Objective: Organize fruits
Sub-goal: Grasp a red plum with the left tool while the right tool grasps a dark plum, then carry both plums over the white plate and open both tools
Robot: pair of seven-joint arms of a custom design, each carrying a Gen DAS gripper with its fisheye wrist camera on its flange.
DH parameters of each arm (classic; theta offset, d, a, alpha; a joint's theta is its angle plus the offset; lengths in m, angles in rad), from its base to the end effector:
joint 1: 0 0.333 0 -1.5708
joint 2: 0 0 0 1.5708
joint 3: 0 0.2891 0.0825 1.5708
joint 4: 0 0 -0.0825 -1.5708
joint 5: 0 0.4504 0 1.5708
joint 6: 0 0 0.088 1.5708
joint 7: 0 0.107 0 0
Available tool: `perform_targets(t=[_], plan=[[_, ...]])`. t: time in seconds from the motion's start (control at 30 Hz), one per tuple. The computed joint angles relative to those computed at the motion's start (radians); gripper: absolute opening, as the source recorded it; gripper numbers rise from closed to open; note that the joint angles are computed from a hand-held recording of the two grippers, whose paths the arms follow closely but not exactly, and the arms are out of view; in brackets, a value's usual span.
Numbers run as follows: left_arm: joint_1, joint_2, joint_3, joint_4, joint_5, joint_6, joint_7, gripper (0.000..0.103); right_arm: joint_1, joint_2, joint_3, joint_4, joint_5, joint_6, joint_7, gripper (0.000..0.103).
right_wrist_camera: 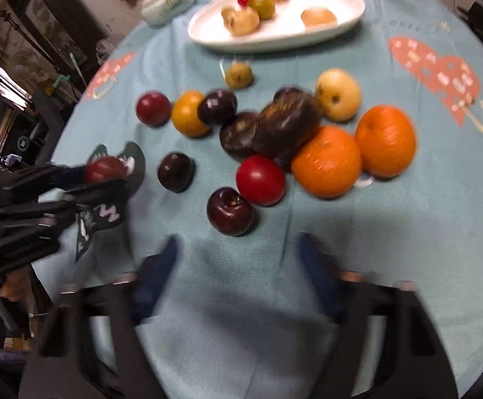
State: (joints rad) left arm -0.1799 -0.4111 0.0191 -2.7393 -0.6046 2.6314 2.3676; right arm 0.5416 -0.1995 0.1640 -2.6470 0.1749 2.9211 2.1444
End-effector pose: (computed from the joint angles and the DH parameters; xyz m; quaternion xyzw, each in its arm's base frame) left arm 0.4532 -0.0603 0.3023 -0.5084 0.8284 -0.2311 0.0436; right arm 0.3908 0.3144 0.2827 -0.6787 0.6959 -0.0118 0.2345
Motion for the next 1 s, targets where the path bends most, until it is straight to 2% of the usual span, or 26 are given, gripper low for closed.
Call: perform_targets(t=[0.1, 0.17, 0.2, 0.3, 0.4, 0.63, 0.73, 0.87, 1.0], plan=[[0.008, -0.023, 0.007, -0.014, 0.005, -0.009, 0.002, 0.040, -0.024, 0.016, 0.019, 0.015, -0.049, 0.003, 0.049, 0.057], [0.014, -0.029, 0.009, -0.017, 0.013, -0.018, 0.001, 0.040, 0.016, 0.030, -0.012, 0.023, 0.017, 0.028, -0.008, 0.044], [0.016, -0.032, 0.013, -0.017, 0.015, -0.024, 0.005, 0.040, 0.022, 0.037, -0.015, 0.031, 0.032, 0.023, -0.023, 0.043], [0.016, -0.036, 0.018, -0.020, 0.013, -0.031, 0.018, 0.040, -0.037, 0.042, 0.036, 0.040, -0.097, 0.012, 0.084, 0.030], [0.010, -0.043, 0.024, -0.020, 0.001, -0.037, 0.036, 0.040, -0.002, 0.025, 0.006, 0.016, -0.028, 0.054, 0.033, 0.029], [-0.033, -0.041, 0.035, 0.012, -0.076, -0.048, 0.095, 0.041, 0.043, -0.067, -0.032, -0.039, 0.044, 0.051, -0.046, 0.029], [-0.053, -0.007, 0.036, 0.068, -0.134, -0.066, 0.126, 0.041, 0.003, -0.103, -0.018, -0.049, 0.010, 0.048, -0.030, 0.029], [-0.061, 0.053, 0.014, 0.163, -0.204, -0.058, 0.167, 0.041, -0.052, -0.140, -0.032, -0.037, -0.039, 0.050, -0.048, 0.029], [-0.046, 0.189, -0.036, 0.316, -0.237, -0.026, 0.151, 0.041, -0.078, -0.103, -0.080, 0.028, -0.049, 0.072, -0.116, 0.029]])
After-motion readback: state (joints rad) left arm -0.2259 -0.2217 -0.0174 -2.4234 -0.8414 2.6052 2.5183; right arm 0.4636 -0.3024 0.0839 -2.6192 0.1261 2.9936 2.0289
